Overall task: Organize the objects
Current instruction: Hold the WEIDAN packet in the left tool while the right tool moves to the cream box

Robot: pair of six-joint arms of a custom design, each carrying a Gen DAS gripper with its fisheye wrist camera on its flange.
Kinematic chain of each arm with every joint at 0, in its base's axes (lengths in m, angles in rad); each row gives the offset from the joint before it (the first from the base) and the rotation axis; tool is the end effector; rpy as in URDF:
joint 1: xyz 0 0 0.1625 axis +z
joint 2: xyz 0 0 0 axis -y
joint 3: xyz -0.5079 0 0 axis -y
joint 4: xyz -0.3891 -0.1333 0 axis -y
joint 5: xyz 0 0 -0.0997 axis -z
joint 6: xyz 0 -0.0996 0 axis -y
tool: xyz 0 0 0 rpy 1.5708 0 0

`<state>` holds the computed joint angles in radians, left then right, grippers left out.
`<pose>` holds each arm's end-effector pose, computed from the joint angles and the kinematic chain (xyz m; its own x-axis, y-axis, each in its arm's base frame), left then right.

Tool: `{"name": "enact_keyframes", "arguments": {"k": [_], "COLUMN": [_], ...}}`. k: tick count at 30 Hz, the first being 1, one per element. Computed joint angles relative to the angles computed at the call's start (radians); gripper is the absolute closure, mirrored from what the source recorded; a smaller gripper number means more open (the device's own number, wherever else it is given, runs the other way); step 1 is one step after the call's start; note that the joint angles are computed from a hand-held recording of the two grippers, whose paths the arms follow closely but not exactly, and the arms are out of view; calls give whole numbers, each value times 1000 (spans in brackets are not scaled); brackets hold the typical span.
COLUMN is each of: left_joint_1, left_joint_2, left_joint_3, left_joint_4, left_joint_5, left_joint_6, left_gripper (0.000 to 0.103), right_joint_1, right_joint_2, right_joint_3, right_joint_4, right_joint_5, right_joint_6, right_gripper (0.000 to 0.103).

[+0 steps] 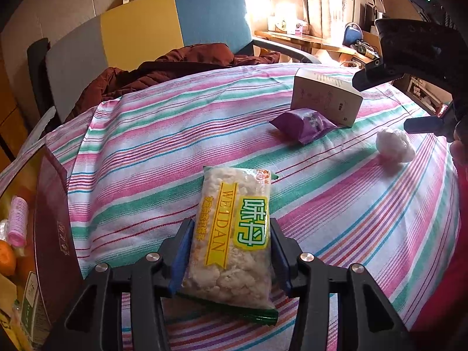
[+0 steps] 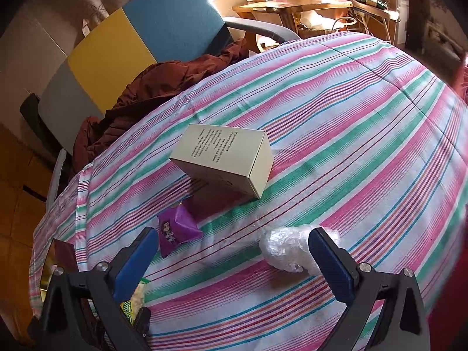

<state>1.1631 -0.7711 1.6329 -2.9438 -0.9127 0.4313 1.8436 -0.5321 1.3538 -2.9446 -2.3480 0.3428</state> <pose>-0.1163 -0.7592 0.2012 -0.6230 0.3701 -0.6891 0.6674 0.7110 -0.2214 0.2833 -0.7772 0.1271 -0.8170 0.4283 0.3861 0.0480 0.7177 -0.6947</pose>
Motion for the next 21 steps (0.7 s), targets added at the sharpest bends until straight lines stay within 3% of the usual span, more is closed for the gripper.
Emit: {"name": "enact_keyframes", "arguments": {"k": [15,18,21], "left_joint_1": [4,5,6], "left_joint_2": [-1,-1,-2], "left_joint_3": [-2,-3,-3], "left_joint_4": [-2,1,0], "left_joint_5": [-15,-19,-23], "left_joint_6": [13,13,12], "left_gripper": [54,54,54], "right_joint_1": [9,7,13], "right_joint_2": [17,11,14], "right_joint_3": [-20,-25,-51], "right_joint_4": [9,81,164], "right_joint_5": [6,35,38], "right_joint_6": [-44,-24,-55], "right_gripper": [0,0,0]}}
